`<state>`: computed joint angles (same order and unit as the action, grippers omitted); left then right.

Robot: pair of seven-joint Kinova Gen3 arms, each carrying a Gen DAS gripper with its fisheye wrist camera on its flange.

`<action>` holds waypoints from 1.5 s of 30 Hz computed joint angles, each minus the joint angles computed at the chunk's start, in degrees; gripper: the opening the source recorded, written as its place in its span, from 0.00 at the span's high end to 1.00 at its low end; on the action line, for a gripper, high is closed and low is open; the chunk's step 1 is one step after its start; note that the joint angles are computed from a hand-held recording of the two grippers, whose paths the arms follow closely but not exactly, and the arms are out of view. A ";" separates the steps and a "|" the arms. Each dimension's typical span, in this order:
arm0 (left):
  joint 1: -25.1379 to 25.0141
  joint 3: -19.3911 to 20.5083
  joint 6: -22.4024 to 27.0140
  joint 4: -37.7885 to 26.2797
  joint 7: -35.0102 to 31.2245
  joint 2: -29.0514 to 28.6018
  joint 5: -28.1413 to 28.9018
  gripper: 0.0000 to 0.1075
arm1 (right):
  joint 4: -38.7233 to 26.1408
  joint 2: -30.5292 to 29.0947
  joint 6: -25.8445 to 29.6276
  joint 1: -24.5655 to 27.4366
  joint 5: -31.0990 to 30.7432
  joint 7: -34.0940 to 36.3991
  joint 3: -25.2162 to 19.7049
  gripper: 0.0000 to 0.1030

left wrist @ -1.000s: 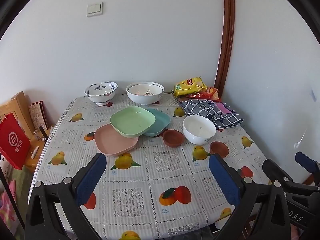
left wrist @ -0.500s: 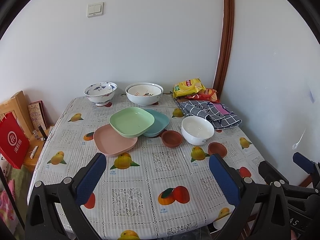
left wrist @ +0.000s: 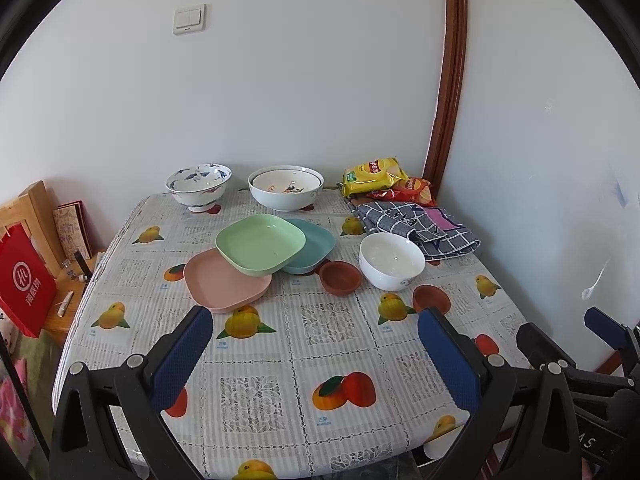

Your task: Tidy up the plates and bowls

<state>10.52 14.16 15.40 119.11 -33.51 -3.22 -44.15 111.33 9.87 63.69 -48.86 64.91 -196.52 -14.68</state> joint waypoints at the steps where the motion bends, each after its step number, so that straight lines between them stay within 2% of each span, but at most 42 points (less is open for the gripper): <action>1: 0.05 -0.02 -0.04 0.03 -0.05 0.08 0.11 0.04 | 0.08 0.01 -0.02 0.02 -0.01 -0.10 0.01 0.00; 20: 1.16 -0.72 0.36 -0.13 0.81 0.47 -0.62 0.04 | 0.31 -0.25 -0.03 0.32 -0.11 -0.35 -0.11 0.00; 34: 0.95 -0.99 0.12 -0.04 -0.46 0.68 0.46 0.04 | -0.05 -0.11 -0.08 0.37 -0.40 0.48 -0.03 0.00; 37: 1.42 -2.16 -0.17 -0.30 -2.31 1.00 1.95 0.04 | -0.68 0.18 -0.03 0.41 -0.65 1.29 0.13 0.00; 40: 0.74 -1.54 0.25 -0.41 -0.79 1.23 0.07 0.04 | -1.20 0.36 -0.13 0.53 -0.76 2.10 0.38 0.00; 45: 1.63 -3.70 -0.45 -1.46 -7.56 2.33 6.23 0.04 | -1.87 0.54 -1.81 1.34 -1.04 2.87 0.95 0.00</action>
<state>12.16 10.46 14.95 117.65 -41.07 -0.88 -37.92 109.46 10.41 61.88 -47.52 63.87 -193.64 -13.74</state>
